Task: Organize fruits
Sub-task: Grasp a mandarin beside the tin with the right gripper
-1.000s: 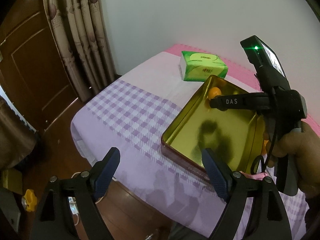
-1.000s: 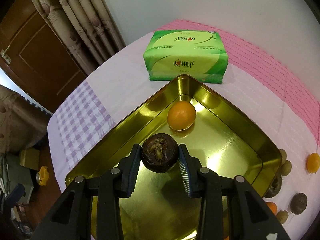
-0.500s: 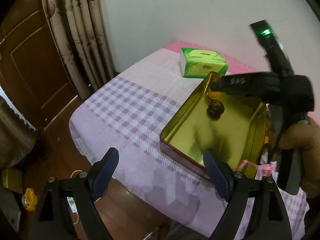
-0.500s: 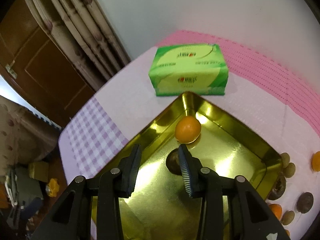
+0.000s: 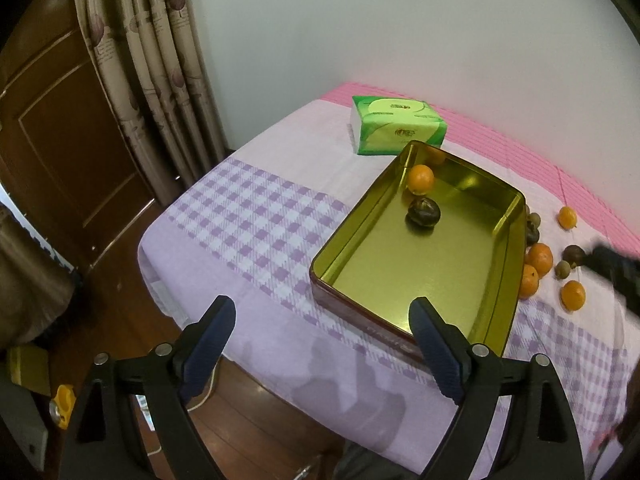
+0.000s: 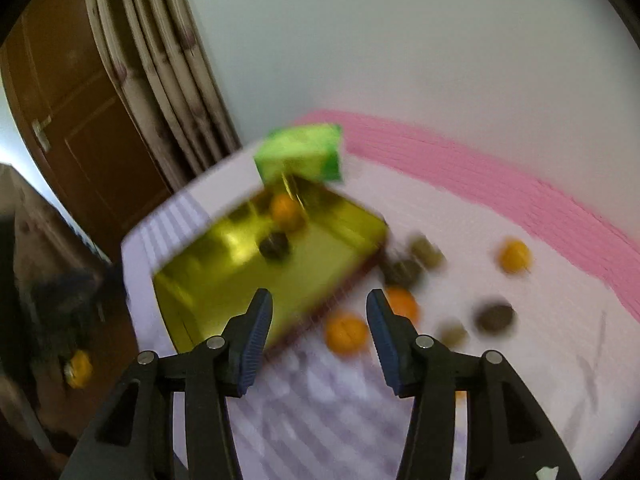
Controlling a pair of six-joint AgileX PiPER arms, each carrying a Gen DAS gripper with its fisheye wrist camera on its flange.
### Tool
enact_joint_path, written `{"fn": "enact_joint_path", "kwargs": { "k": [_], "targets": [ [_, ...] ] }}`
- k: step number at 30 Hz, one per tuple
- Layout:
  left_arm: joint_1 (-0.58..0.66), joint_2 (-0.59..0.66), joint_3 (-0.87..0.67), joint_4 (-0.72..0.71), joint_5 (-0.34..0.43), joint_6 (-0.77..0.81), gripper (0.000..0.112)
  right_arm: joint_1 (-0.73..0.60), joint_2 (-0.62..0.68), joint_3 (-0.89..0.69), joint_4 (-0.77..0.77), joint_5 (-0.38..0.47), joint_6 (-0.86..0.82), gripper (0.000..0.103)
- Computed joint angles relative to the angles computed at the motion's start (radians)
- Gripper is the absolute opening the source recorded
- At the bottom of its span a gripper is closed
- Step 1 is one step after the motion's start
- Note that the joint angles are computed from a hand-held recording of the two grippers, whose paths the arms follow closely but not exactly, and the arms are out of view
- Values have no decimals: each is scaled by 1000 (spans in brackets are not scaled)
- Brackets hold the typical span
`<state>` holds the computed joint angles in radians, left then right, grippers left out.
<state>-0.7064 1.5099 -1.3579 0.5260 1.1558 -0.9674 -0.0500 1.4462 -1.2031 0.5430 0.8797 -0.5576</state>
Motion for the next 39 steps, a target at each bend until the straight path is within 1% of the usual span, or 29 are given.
{"fn": "enact_joint_path", "kwargs": {
  "k": [2, 4, 6, 9, 12, 13, 14, 16, 18, 21, 24, 27, 30, 33, 34, 36, 37, 39],
  "targets": [
    [-11, 2, -2, 9, 5, -5, 89, -22, -44, 68, -44, -4, -21, 47],
    [-23, 6, -5, 18, 10, -7, 89, -36, -94, 148, -93, -40, -26, 47],
    [-40, 10, -9, 29, 15, -8, 89, -87, -108, 193, -63, -40, -65, 47],
    [-64, 15, -12, 52, 20, -10, 89, -140, -99, 209, -57, -49, -81, 47],
    [-87, 22, -20, 77, 30, -12, 89, -181, -103, 206, 27, -18, -135, 48],
    [-90, 23, -21, 80, 30, -12, 89, -174, -96, 195, 60, -3, -150, 48],
    [-91, 25, -23, 81, 30, -10, 89, -151, -92, 192, 62, -8, -144, 48],
    [-91, 27, -24, 78, 31, -7, 89, -63, -81, 182, 13, -48, -97, 48],
    [-86, 25, -21, 70, 29, -3, 89, 32, -39, 166, -47, -100, -14, 46],
    [-77, 19, -17, 65, 24, -1, 89, 99, 42, 141, -103, -149, 122, 46],
    [-64, 18, -13, 50, 12, 10, 89, 119, 100, 125, -113, -189, 209, 43],
    [-58, 19, -12, 38, 5, 20, 89, 118, 149, 102, -99, -198, 231, 42],
    [-57, 19, -12, 35, 1, 24, 89, 103, 179, 86, -26, -199, 188, 42],
    [-61, 25, -16, 34, 4, 26, 89, 121, 218, 54, -59, -202, 220, 41],
    [-64, 27, -17, 35, 7, 27, 89, 125, 229, 49, -68, -203, 230, 35],
    [-68, 29, -17, 40, 8, 26, 89, 121, 223, 67, -43, -216, 200, 34],
    [-72, 29, -16, 46, 10, 24, 89, 114, 208, 80, -37, -206, 185, 34],
    [-81, 28, -14, 55, 10, 22, 89, 81, 139, 136, -5, -194, 121, 33]
  ]
}}
